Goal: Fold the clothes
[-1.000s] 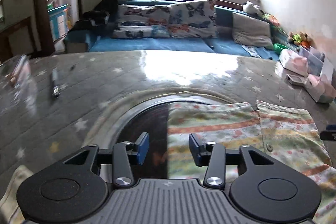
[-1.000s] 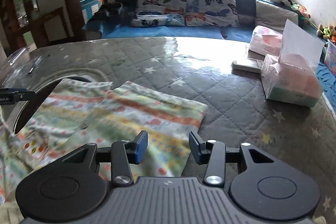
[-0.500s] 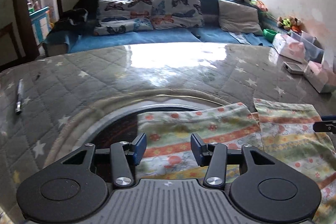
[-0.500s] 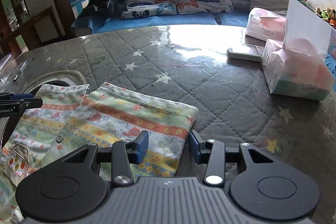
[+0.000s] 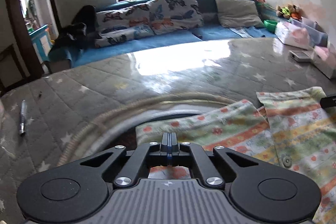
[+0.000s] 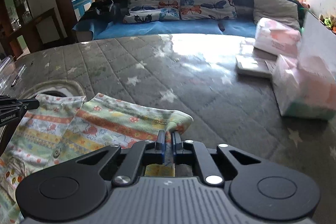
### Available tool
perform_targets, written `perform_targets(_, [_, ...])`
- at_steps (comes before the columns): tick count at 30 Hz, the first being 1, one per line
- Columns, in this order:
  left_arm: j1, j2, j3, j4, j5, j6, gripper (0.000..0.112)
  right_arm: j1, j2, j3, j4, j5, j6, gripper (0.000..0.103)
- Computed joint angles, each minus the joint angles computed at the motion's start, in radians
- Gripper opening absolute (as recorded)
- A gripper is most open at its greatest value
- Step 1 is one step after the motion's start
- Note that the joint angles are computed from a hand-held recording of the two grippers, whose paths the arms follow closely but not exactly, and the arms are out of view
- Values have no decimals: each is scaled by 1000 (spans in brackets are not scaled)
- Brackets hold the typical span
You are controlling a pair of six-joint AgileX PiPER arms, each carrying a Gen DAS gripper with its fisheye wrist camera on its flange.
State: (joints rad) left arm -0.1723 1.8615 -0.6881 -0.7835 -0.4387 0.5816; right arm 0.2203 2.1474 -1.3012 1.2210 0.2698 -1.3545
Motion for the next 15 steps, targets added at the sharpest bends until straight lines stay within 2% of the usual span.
perform_targets(2, [19,4,-13,-2,4,7,0,12,26,-46,-52,1,63,6])
perform_targets(6, [66,-5,-31,40,62,-41,0,44,94,-158,-304,-12,318,8])
perform_targets(9, [85,-30,-20,110,109,-118,5,52,90,-162,-349,-19,342,14])
perform_targets(10, [85,-41,-8,146,117,-156,5,50,80,-154,-341,-11,325,18])
perform_targets(11, [81,-54,8,166,121,-179,10,47,62,-131,-300,-12,274,27])
perform_targets(12, [72,-67,23,168,125,-189,14,46,48,-113,-270,-16,236,32])
perform_targets(13, [62,-79,41,170,124,-201,26,41,25,-85,-238,-9,185,33])
perform_targets(14, [51,-93,63,176,119,-217,32,37,2,-57,-210,0,138,34])
perform_targets(15, [38,-106,83,168,115,-221,34,31,-22,-24,-160,3,74,38])
